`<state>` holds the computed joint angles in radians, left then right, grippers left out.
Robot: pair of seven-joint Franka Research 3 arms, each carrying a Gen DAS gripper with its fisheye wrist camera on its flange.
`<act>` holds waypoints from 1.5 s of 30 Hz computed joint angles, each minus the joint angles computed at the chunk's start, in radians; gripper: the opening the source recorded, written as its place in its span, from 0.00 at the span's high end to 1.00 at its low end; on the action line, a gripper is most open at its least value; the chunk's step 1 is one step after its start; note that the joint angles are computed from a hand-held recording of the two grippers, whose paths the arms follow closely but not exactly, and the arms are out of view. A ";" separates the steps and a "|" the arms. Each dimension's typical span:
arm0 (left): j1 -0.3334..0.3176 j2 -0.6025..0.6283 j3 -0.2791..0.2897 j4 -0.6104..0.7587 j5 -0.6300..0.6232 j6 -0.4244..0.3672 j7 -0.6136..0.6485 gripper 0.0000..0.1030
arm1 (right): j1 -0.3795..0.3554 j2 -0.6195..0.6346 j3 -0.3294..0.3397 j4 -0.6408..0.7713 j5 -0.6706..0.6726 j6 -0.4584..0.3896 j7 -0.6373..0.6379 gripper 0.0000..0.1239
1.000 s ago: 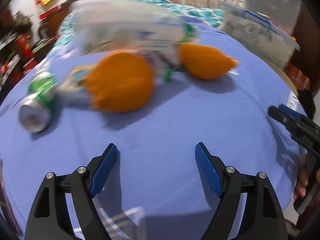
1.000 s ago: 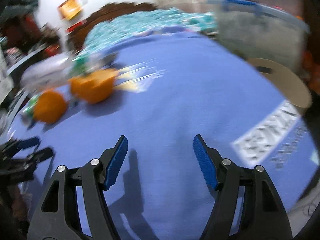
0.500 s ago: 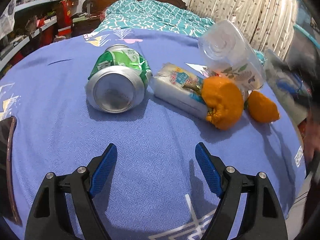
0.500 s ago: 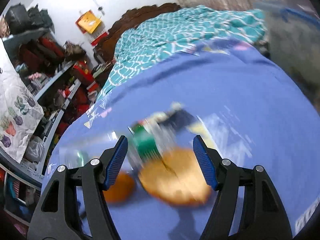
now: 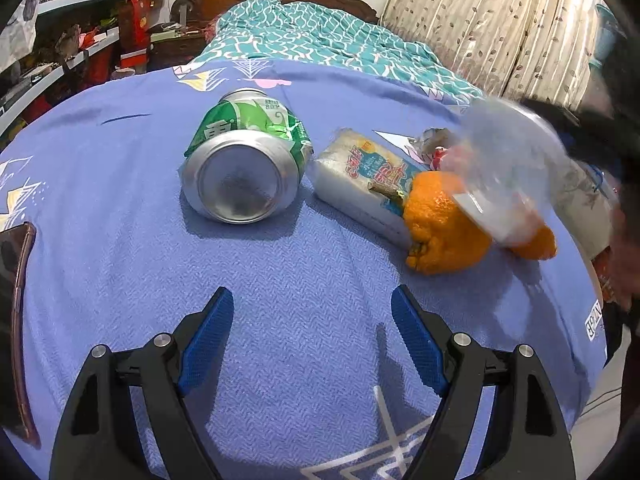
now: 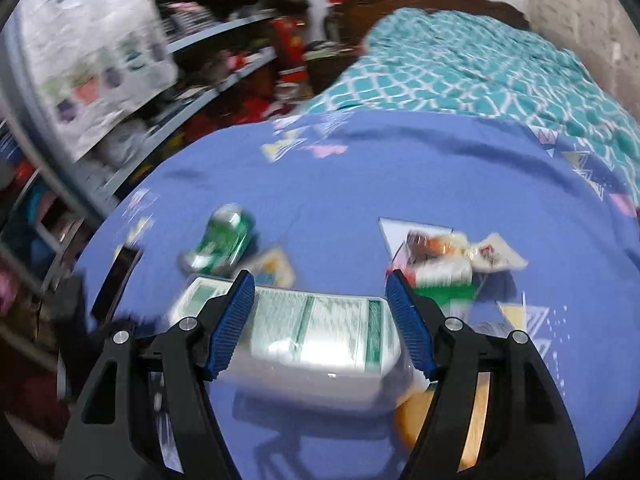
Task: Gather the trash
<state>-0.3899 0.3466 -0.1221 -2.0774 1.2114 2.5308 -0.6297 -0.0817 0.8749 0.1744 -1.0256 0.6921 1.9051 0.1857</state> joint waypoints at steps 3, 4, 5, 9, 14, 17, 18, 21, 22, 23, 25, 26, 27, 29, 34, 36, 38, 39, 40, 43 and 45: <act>-0.002 0.008 -0.003 0.012 -0.022 -0.015 0.024 0.24 | -0.060 -0.032 0.000 -0.062 0.013 -0.072 -0.082 0.40; -0.003 0.010 -0.003 0.015 -0.026 -0.018 0.029 0.24 | -0.072 -0.048 -0.005 -0.095 0.019 -0.077 -0.103 0.40; -0.004 0.014 -0.004 0.020 -0.036 -0.024 0.039 0.24 | -0.083 -0.061 -0.012 -0.126 0.025 -0.078 -0.126 0.40; -0.012 0.027 -0.006 0.042 -0.073 -0.052 0.079 0.24 | -0.103 -0.126 -0.034 -0.283 0.064 -0.009 -0.209 0.36; -0.023 0.038 -0.004 0.059 -0.110 -0.083 0.110 0.24 | -0.107 -0.261 -0.031 -0.562 0.189 0.219 -0.429 0.35; -0.028 0.041 -0.004 0.065 -0.126 -0.098 0.125 0.24 | -0.093 -0.305 -0.042 -0.641 0.233 0.280 -0.487 0.35; -0.029 0.040 -0.003 0.064 -0.127 -0.098 0.127 0.24 | -0.091 -0.317 -0.046 -0.659 0.240 0.287 -0.503 0.35; -0.032 0.038 -0.001 0.060 -0.125 -0.097 0.122 0.24 | -0.086 -0.340 -0.056 -0.683 0.260 0.292 -0.542 0.36; -0.033 0.037 0.000 0.058 -0.123 -0.096 0.118 0.24 | -0.087 -0.347 -0.059 -0.691 0.274 0.299 -0.550 0.35; -0.033 0.037 0.000 0.058 -0.123 -0.096 0.117 0.24 | -0.088 -0.348 -0.063 -0.686 0.283 0.297 -0.550 0.34; -0.034 0.035 0.001 0.053 -0.119 -0.095 0.110 0.24 | -0.089 -0.347 -0.072 -0.674 0.290 0.290 -0.542 0.31; -0.034 0.034 0.001 0.051 -0.118 -0.095 0.107 0.24 | -0.089 -0.344 -0.075 -0.668 0.294 0.297 -0.544 0.30; -0.033 0.032 0.001 0.049 -0.117 -0.094 0.104 0.24 | -0.085 -0.340 -0.077 -0.663 0.294 0.310 -0.551 0.29; -0.032 0.031 0.001 0.047 -0.112 -0.091 0.097 0.24 | -0.075 -0.331 -0.076 -0.659 0.288 0.349 -0.579 0.28; -0.030 0.023 0.001 0.036 -0.100 -0.083 0.079 0.23 | -0.050 -0.317 -0.055 -0.683 0.284 0.493 -0.676 0.27; -0.028 0.022 0.000 0.035 -0.099 -0.081 0.079 0.23 | -0.053 -0.319 -0.044 -0.688 0.285 0.501 -0.703 0.27; -0.027 0.024 -0.003 0.039 -0.104 -0.085 0.088 0.22 | -0.055 -0.325 -0.036 -0.695 0.290 0.511 -0.733 0.26; -0.026 0.024 -0.003 0.038 -0.106 -0.086 0.089 0.22 | -0.052 -0.324 -0.038 -0.694 0.283 0.511 -0.734 0.26; -0.027 0.024 -0.004 0.039 -0.109 -0.089 0.091 0.22 | -0.045 -0.321 -0.043 -0.690 0.267 0.507 -0.718 0.26; -0.028 0.015 -0.001 0.027 -0.101 -0.088 0.063 0.22 | -0.029 -0.320 -0.059 -0.687 0.213 0.486 -0.649 0.33; -0.027 0.012 -0.002 0.023 -0.101 -0.093 0.050 0.22 | -0.023 -0.335 -0.070 -0.704 0.176 0.462 -0.600 0.37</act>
